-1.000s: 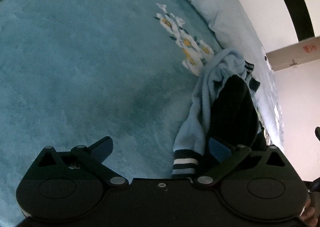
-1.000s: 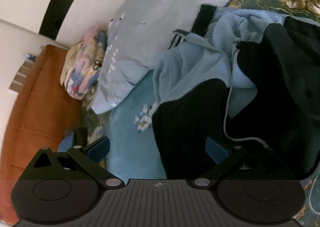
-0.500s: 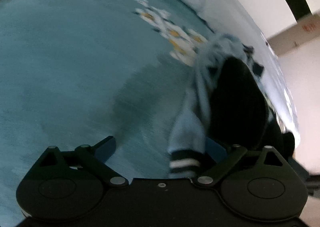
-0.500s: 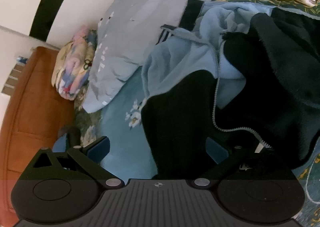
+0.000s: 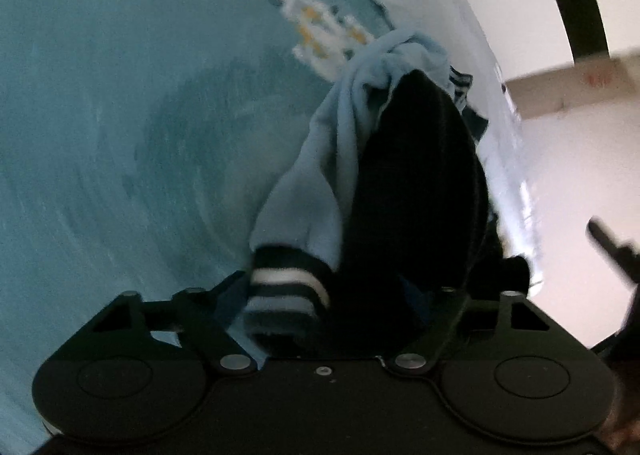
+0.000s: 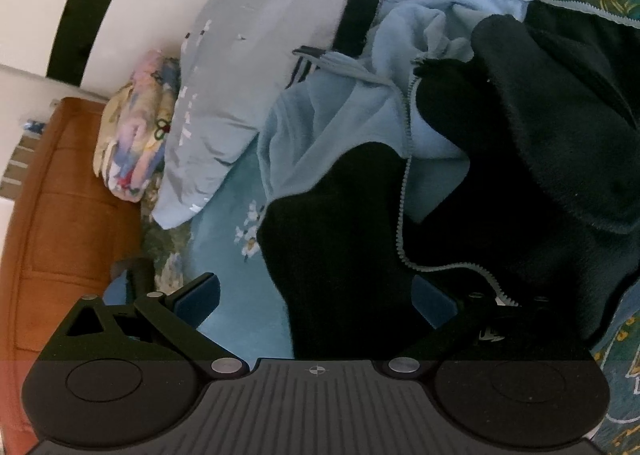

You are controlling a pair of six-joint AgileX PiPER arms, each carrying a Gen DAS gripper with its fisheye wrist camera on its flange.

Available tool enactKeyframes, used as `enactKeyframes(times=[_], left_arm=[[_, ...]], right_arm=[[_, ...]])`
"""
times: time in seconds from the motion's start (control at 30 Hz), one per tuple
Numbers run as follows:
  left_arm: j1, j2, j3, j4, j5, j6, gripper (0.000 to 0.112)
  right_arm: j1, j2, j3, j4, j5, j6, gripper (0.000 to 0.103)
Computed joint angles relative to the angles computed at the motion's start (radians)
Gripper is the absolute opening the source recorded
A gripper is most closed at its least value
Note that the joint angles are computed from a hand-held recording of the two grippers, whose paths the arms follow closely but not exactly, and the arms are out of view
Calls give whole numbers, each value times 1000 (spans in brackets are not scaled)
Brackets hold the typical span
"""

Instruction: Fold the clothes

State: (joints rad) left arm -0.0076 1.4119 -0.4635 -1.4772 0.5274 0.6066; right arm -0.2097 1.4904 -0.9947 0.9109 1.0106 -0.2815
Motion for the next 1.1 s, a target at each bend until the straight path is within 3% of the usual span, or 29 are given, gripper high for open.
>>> enactKeyframes(times=[0.17, 0.23, 0.37, 0.47, 0.5, 0.6, 0.7, 0.8, 0.97, 1.1], left_arm=[[64, 0, 79, -180, 46, 53, 55], [79, -3, 79, -150, 52, 27, 48], [69, -12, 47, -34, 42, -52, 46], [34, -21, 17, 88, 4, -167, 26], [27, -23, 12, 128, -5, -202, 14], [40, -33, 25, 133, -8, -204, 7], [33, -93, 6, 303, -52, -351, 6], [106, -158, -22, 471, -28, -467, 6], [349, -221, -111, 694, 48, -467, 6], [520, -158, -232, 760, 68, -342, 6]], right_arm=[[-3, 20, -8, -8, 9, 7, 103], [-5, 24, -8, -6, 10, 1, 103], [5, 38, -11, -13, 7, 10, 103], [20, 49, -13, -10, 6, 11, 103], [25, 53, -15, -11, 5, 11, 103], [40, 59, -23, -16, 1, 20, 103], [50, 61, -28, -15, -4, 29, 103], [62, 60, -33, -15, -12, 32, 103], [90, 44, -19, 1, -41, 57, 103], [115, 25, 4, 19, -71, 67, 103]])
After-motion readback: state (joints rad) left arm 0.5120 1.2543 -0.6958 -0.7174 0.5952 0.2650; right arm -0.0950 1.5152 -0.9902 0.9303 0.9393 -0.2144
